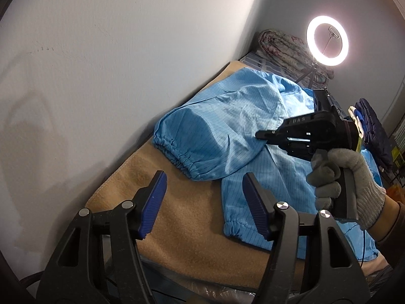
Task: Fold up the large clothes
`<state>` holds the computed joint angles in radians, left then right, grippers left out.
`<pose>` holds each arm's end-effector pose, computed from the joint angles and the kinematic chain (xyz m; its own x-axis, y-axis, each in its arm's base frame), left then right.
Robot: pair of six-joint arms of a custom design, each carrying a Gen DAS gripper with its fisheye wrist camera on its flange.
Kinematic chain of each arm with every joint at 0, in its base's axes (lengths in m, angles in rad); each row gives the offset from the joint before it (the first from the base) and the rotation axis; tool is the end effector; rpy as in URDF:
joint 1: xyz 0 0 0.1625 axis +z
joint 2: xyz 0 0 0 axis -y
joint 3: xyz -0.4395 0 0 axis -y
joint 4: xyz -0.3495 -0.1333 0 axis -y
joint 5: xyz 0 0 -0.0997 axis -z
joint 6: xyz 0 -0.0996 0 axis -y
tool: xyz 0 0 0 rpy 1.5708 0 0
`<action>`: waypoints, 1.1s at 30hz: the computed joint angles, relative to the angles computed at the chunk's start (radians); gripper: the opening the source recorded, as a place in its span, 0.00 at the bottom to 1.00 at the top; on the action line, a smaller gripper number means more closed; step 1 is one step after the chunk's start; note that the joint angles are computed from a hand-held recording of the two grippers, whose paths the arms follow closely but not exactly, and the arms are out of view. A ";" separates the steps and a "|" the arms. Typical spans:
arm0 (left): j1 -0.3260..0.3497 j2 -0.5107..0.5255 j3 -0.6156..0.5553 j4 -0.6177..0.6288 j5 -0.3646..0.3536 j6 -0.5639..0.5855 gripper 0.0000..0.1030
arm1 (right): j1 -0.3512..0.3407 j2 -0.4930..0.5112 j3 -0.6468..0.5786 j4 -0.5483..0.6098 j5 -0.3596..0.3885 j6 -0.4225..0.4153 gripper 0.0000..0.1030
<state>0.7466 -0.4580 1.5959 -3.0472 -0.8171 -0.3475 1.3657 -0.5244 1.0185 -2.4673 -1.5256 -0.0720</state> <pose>-0.3469 -0.5954 0.0042 -0.8582 0.1399 -0.4938 0.4255 0.7320 -0.5321 -0.0319 -0.8297 0.1643 -0.9926 0.1208 -0.0133 0.1163 0.9119 -0.3936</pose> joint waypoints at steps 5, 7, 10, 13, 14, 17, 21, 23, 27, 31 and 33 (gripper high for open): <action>0.026 -0.003 -0.021 0.004 -0.075 -0.033 0.63 | 0.022 -0.038 0.028 -0.011 -0.116 -0.118 0.01; 0.035 0.007 -0.042 0.011 -0.087 -0.029 0.63 | 0.017 -0.056 0.035 -0.026 -0.155 -0.122 0.00; 0.051 0.033 -0.091 0.042 -0.110 -0.036 0.63 | 0.002 -0.069 0.032 -0.022 -0.157 -0.096 0.00; 0.078 0.074 -0.176 0.122 -0.144 -0.045 0.63 | -0.005 -0.074 0.038 -0.006 -0.146 -0.109 0.00; 0.087 0.089 -0.209 0.151 -0.150 -0.050 0.63 | -0.004 -0.074 0.045 -0.008 -0.145 -0.115 0.00; 0.118 0.131 -0.293 0.218 -0.188 -0.091 0.63 | 0.009 -0.068 0.059 -0.015 -0.175 -0.162 0.01; 0.142 0.168 -0.367 0.285 -0.183 -0.174 0.62 | 0.031 -0.031 0.011 -0.008 -0.223 -0.210 0.01; 0.137 0.187 -0.398 0.291 -0.152 -0.156 0.44 | 0.034 -0.034 0.015 -0.009 -0.224 -0.209 0.01; 0.124 0.208 -0.432 0.300 -0.102 -0.116 0.06 | 0.038 -0.049 0.027 -0.010 -0.229 -0.209 0.01; 0.080 0.190 -0.384 0.163 -0.020 0.009 0.05 | 0.039 -0.126 0.103 -0.072 -0.163 -0.188 0.01; 0.062 0.181 -0.372 0.106 0.008 0.071 0.05 | 0.039 -0.145 0.119 -0.117 -0.136 -0.180 0.01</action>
<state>0.8089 -0.2770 1.2242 -2.9416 -0.8094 -0.2770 1.4045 -0.6694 1.1376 -2.5840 -1.6618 -0.2517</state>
